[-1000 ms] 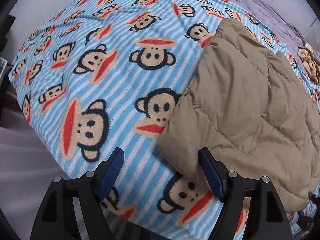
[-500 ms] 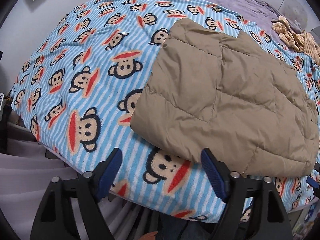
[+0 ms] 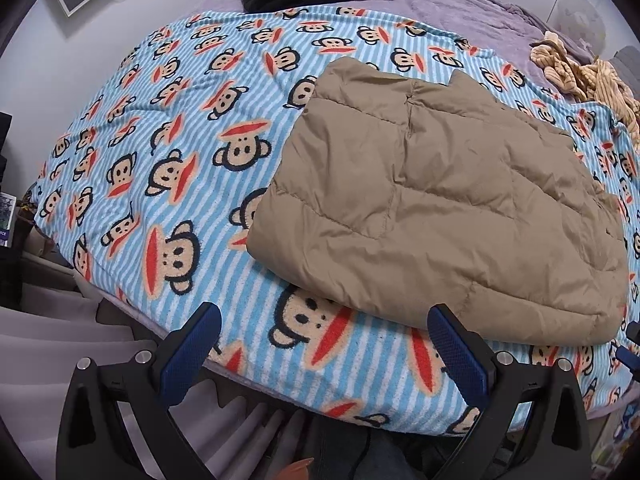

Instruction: Fold large clothes

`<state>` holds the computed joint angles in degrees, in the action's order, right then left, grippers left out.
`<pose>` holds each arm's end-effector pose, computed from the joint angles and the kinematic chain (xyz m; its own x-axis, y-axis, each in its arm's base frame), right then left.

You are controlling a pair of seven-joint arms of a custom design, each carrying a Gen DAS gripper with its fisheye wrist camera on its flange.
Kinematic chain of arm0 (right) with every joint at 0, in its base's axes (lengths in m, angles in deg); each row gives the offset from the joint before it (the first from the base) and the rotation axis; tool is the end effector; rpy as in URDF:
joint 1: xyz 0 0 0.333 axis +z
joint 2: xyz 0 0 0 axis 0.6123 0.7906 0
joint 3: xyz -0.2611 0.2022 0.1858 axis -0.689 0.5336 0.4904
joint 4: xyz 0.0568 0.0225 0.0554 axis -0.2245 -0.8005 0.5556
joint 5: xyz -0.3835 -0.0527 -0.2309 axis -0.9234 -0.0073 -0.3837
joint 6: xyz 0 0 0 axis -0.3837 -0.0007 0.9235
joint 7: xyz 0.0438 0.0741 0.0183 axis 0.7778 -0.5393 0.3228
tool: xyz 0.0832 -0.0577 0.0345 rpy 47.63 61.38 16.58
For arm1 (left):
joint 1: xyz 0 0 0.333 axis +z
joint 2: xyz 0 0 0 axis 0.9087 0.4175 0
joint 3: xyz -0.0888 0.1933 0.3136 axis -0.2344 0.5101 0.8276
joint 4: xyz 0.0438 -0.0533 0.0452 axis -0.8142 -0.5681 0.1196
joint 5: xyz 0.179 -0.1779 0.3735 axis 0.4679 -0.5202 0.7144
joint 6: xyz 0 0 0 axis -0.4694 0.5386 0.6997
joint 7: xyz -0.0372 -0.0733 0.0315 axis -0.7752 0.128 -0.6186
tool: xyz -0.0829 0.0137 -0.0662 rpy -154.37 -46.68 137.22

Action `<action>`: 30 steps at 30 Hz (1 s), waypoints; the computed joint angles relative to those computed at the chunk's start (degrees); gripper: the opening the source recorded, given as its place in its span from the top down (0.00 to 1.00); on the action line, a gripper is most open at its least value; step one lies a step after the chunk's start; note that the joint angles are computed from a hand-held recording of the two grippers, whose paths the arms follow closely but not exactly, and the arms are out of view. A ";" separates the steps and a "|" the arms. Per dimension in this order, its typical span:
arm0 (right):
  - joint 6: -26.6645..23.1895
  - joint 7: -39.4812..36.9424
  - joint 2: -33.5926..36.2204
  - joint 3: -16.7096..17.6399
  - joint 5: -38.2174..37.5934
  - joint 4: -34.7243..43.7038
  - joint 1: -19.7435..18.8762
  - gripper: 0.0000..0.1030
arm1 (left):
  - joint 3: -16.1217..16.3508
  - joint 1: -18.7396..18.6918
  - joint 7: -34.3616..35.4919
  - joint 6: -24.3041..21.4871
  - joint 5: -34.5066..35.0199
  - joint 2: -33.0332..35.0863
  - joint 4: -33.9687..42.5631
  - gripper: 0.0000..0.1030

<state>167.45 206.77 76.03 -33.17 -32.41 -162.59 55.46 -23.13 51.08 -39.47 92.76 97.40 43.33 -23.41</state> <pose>0.6739 0.2990 0.5007 -0.3609 -0.8129 -0.4571 -0.9066 0.4207 -0.0324 0.6379 -0.2761 0.5360 0.2171 -0.9755 -0.0351 -0.9312 -0.1962 -0.3071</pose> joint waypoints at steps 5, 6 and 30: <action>-1.45 -0.96 -0.96 -0.42 -4.02 -0.22 0.84 0.00 | -0.40 -0.60 0.59 -1.25 0.06 0.11 0.95 0.00; -1.63 -1.07 -0.97 -0.43 -4.35 -0.12 0.90 0.00 | -0.40 -0.59 1.00 -1.22 0.00 0.22 1.20 0.00; -11.08 4.79 16.82 0.73 -7.59 27.19 6.30 0.01 | 1.43 6.69 24.66 1.53 -13.18 10.43 12.54 0.00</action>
